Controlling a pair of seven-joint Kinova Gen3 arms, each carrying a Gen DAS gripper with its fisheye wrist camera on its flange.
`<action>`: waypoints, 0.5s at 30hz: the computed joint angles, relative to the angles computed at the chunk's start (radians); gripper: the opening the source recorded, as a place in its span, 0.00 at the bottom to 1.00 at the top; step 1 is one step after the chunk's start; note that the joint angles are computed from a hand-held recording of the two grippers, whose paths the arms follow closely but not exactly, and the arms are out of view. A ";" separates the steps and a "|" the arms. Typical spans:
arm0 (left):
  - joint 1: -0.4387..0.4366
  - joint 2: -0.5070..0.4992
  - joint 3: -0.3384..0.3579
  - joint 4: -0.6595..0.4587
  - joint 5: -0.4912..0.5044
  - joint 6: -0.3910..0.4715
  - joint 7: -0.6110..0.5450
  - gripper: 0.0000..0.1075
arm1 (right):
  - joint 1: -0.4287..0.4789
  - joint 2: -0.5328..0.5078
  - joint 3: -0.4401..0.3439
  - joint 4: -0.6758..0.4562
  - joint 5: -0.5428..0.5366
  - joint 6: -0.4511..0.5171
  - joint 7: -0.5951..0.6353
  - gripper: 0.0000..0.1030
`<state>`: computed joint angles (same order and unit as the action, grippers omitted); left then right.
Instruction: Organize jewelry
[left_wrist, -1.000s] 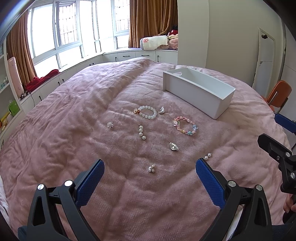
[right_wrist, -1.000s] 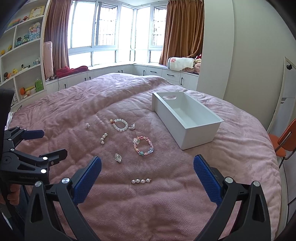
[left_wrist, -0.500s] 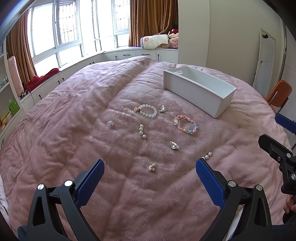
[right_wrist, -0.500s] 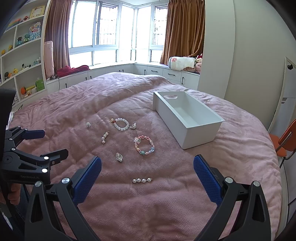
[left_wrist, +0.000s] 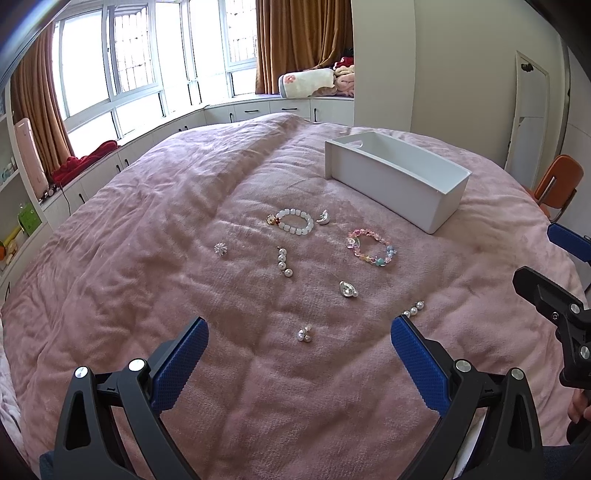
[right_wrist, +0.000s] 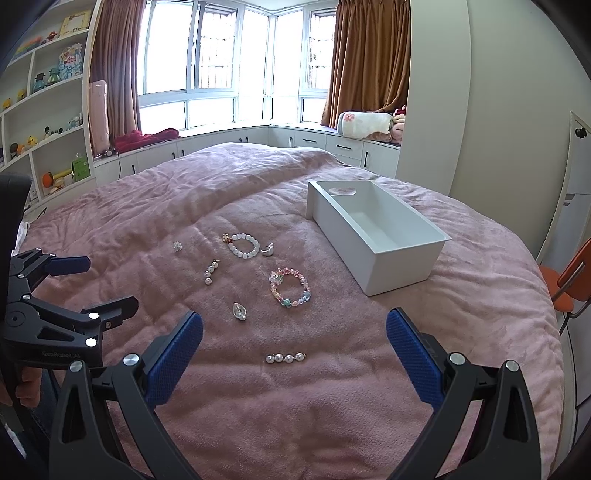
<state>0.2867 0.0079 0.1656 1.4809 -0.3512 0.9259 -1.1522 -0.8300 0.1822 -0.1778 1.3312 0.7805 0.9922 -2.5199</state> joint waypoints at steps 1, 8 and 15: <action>0.000 -0.002 -0.001 0.002 0.000 -0.001 0.000 0.93 | 0.000 0.001 0.000 -0.002 -0.001 0.001 0.000 0.95; 0.003 0.000 0.002 0.003 -0.010 -0.005 0.008 0.93 | 0.000 0.000 0.001 -0.002 -0.001 0.001 0.002 0.95; 0.011 0.018 0.002 -0.021 -0.003 0.037 -0.006 0.93 | 0.001 0.007 0.002 -0.006 -0.012 0.007 0.006 0.95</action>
